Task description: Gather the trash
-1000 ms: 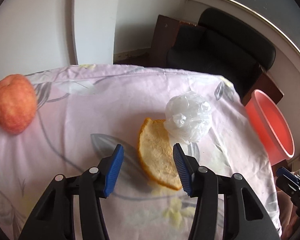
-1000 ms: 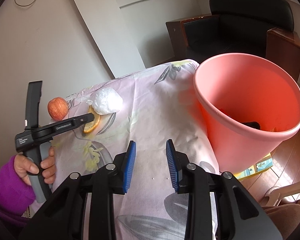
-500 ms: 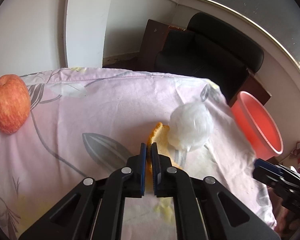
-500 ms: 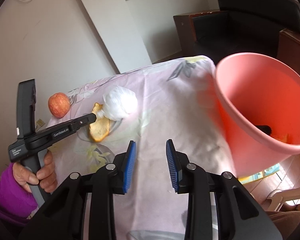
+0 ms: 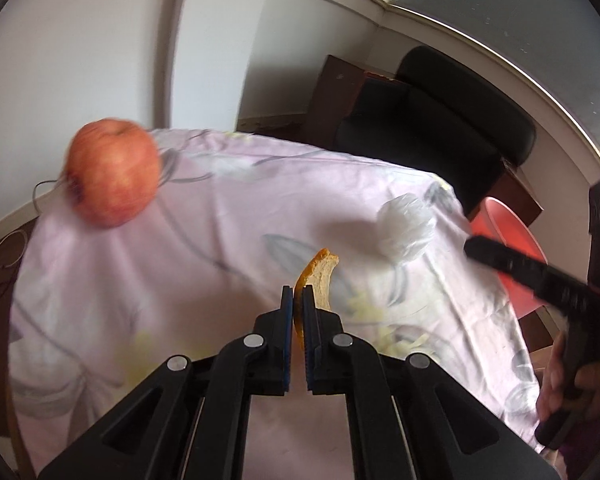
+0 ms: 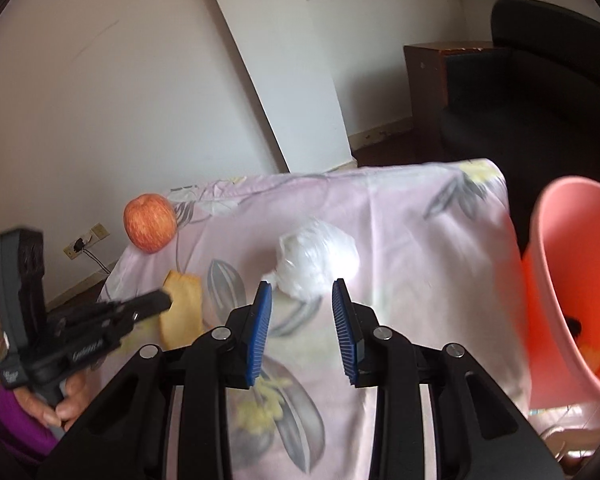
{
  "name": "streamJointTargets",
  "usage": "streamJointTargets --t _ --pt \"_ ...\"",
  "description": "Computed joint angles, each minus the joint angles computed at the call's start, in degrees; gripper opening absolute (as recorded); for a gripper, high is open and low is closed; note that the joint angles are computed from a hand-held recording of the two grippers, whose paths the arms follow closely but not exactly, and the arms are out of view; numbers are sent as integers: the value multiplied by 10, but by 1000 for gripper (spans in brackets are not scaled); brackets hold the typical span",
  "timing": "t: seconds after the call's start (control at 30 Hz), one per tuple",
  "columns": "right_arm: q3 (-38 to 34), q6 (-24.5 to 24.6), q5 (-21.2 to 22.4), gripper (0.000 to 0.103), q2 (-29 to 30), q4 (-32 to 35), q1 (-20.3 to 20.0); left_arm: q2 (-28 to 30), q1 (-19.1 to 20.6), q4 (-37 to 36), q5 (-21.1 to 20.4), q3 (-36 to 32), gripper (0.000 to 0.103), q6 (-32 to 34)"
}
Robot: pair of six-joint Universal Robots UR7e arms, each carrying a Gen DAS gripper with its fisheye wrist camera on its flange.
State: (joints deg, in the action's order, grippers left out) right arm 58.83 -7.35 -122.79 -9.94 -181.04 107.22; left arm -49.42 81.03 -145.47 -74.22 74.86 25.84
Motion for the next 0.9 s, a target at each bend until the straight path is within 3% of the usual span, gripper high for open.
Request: streamJointTargets --t 0.13,0.43,0.77,0.9 --pt "-62 -14 -14 45 29 26 0 -1 8 9 8 0 4 -14" --pt "-175 -8 -46 45 89 113 -14 12 12 3 19 -4 5 -25" --pt "-105 -11 -23 18 56 70 -18 20 8 -13 33 -5 7 -21" --pt "-45 -9 -14 16 29 38 -12 23 7 -12 36 -9 10 -20"
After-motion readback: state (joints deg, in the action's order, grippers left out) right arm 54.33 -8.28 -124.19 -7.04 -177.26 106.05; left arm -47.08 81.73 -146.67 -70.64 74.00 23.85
